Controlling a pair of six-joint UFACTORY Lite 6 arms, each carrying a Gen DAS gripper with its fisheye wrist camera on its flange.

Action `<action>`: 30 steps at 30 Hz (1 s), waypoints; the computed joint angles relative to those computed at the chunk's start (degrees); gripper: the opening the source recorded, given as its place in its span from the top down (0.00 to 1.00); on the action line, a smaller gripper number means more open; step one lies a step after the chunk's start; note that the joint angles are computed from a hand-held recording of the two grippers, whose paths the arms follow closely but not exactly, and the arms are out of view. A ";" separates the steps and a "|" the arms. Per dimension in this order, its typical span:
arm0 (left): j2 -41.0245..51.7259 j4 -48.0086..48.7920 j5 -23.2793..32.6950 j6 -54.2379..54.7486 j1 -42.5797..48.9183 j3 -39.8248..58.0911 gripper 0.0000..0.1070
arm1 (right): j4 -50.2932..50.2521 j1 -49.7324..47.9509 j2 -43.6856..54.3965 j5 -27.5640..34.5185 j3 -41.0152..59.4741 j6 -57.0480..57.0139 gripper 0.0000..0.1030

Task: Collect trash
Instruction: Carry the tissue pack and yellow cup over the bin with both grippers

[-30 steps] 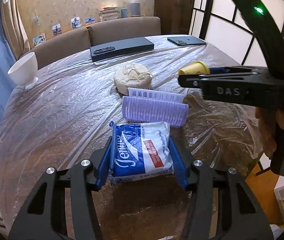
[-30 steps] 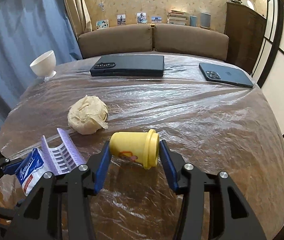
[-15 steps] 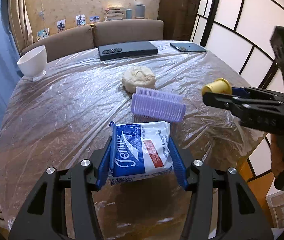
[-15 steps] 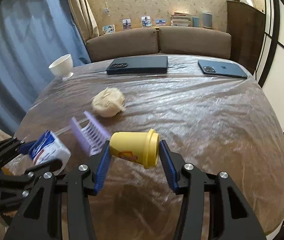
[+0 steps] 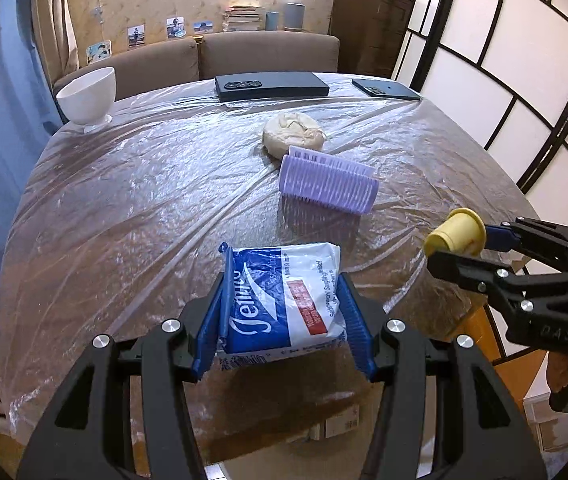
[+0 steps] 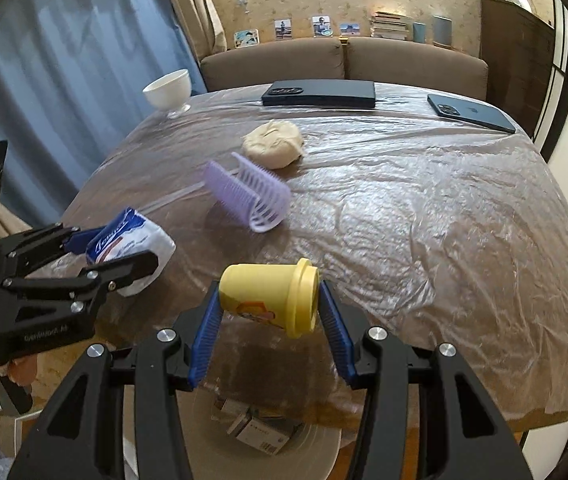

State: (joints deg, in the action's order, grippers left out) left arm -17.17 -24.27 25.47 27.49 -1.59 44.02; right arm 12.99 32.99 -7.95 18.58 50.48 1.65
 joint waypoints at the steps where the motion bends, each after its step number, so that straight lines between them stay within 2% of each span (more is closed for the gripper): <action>1: 0.07 0.06 -0.03 -0.04 -0.02 0.05 0.49 | 0.25 0.27 -0.46 0.11 -0.40 -0.08 0.53; 22: -13.46 2.35 8.06 -0.75 3.11 -7.78 0.49 | -4.85 6.84 -13.07 4.43 -10.63 7.30 0.53; 30: -18.58 2.86 11.87 -0.71 3.58 -10.89 0.49 | -5.79 9.64 -14.62 4.97 -12.57 9.09 0.53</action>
State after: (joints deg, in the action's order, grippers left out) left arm -35.75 -21.41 37.34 26.78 1.99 33.13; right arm 7.20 42.64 -22.57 23.56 37.91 10.74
